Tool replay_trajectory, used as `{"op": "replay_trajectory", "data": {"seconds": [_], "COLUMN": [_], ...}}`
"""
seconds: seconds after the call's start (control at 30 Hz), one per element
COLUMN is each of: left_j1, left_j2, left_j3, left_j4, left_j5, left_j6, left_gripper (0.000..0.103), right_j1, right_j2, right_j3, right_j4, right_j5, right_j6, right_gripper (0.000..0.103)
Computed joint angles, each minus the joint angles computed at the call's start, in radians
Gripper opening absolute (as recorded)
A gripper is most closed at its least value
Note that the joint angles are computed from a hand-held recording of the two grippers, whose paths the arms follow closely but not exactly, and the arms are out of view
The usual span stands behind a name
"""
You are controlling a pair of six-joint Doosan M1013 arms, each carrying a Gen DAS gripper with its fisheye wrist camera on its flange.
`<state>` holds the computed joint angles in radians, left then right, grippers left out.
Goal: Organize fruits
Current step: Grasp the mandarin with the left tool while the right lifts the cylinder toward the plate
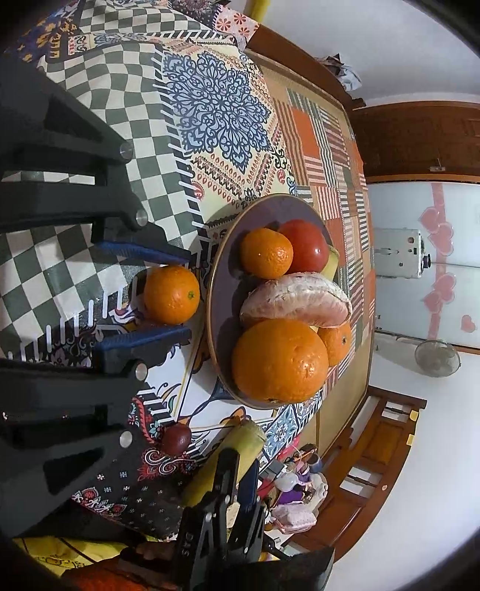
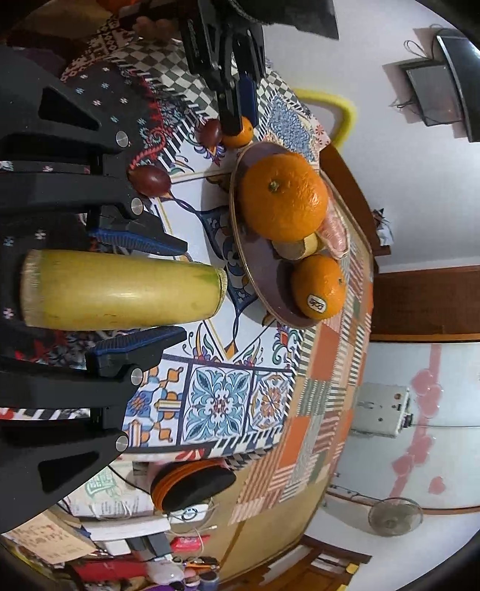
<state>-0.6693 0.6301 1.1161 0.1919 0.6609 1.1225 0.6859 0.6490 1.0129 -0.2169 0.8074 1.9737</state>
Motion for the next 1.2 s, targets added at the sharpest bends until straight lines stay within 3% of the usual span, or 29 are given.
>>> {"op": "replay_trajectory", "data": {"seconds": [0.23,0.77,1.2], "left_j1": [-0.003,-0.010,-0.009], "left_j2": [-0.016,-0.068,-0.050], "left_j3": [0.033,0.081,0.045], "left_j4": [0.043,0.144,0.173], "left_j5": [-0.026,-0.082,-0.097], "left_j6": [-0.041,-0.143,-0.162], "left_gripper": [0.033,0.033,0.033], "right_j1": [0.003,0.014,0.007], "right_j2": [0.007,-0.079,-0.049], "right_j3": [-0.004,0.090,0.027], "right_j4": [-0.004,-0.168,-0.204], "right_j5": [0.021,-0.157,-0.202], "right_j6": [-0.009,0.193,0.206], "right_gripper": [0.036,0.035,0.035]}}
